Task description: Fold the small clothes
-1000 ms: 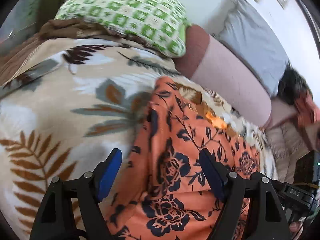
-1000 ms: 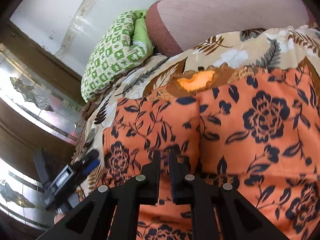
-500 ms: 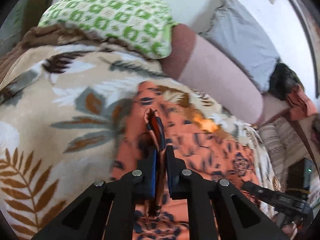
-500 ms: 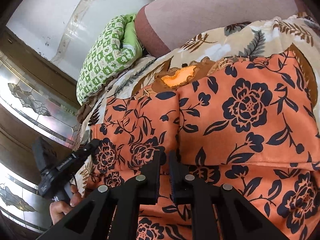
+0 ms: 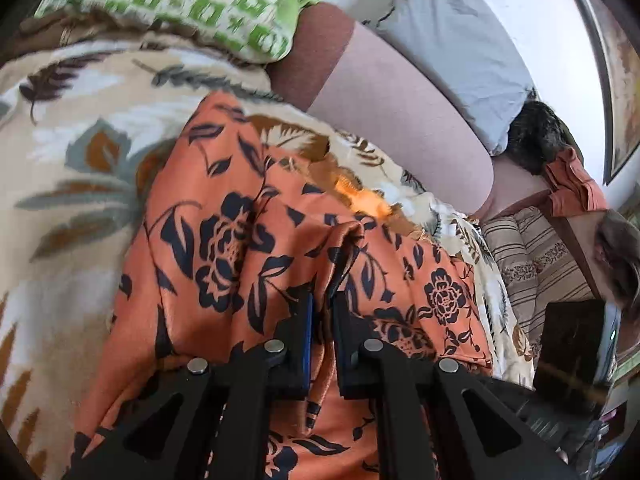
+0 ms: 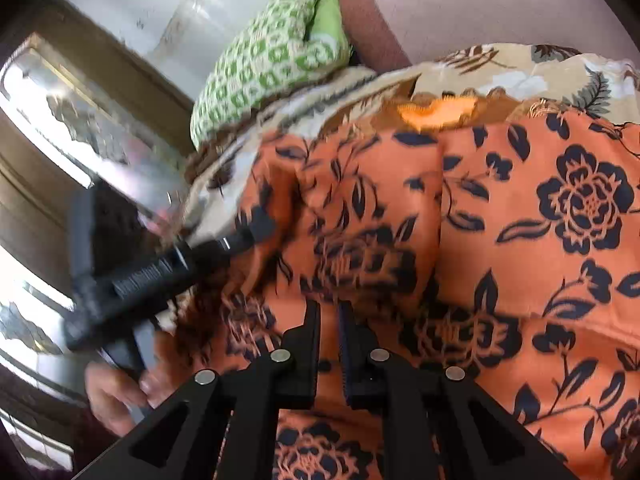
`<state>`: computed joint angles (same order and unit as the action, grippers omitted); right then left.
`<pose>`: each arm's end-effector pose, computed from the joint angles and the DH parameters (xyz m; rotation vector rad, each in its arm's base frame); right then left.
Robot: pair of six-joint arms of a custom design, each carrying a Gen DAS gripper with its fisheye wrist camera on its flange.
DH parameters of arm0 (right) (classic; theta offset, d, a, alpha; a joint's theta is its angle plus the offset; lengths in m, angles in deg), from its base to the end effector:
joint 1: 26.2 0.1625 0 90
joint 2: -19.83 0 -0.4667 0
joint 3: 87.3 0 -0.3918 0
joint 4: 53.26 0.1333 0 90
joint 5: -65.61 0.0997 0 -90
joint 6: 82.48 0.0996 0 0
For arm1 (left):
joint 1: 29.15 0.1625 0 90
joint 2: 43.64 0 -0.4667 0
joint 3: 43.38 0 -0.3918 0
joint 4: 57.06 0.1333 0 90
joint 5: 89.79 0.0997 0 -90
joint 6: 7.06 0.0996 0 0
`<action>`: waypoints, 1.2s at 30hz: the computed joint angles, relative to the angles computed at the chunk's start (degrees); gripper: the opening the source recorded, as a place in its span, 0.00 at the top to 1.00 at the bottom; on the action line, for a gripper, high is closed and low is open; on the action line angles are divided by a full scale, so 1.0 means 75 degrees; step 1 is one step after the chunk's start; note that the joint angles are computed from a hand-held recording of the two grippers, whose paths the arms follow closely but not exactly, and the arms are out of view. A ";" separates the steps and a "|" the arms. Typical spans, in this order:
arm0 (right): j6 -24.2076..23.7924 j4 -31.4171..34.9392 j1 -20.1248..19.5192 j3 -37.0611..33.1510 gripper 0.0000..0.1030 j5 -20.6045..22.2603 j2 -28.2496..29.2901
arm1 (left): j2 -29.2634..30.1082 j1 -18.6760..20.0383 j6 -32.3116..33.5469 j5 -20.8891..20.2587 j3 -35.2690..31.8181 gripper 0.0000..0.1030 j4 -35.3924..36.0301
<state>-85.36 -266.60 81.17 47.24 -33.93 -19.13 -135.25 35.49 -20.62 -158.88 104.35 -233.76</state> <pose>0.2484 -0.4030 0.0255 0.4581 -2.9111 0.7532 0.0076 -0.3782 0.2744 0.1494 2.8392 -0.9065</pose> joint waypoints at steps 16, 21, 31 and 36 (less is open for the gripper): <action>0.1666 0.3610 0.0318 -0.2968 0.82 -0.0176 0.0929 | -0.0192 0.0230 0.0162 -0.0264 -0.0073 0.91 0.0519; 0.1554 0.3063 0.0530 -0.2753 0.94 -0.0651 0.0785 | -0.0632 0.0624 0.0333 -0.1223 -0.0391 0.66 0.1185; 0.0500 0.0948 0.0372 -0.1447 0.94 -0.4011 -0.0623 | -0.0730 0.0372 -0.0007 0.0151 -0.0500 0.49 0.1501; 0.0384 0.0288 -0.0464 -0.0862 0.94 -0.4743 -0.1560 | -0.0598 0.0263 -0.0166 0.0712 -0.0349 0.51 0.1022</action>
<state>-82.48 -264.44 77.68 40.78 -69.50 -30.84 -139.74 37.46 -21.87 -153.55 101.73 -226.09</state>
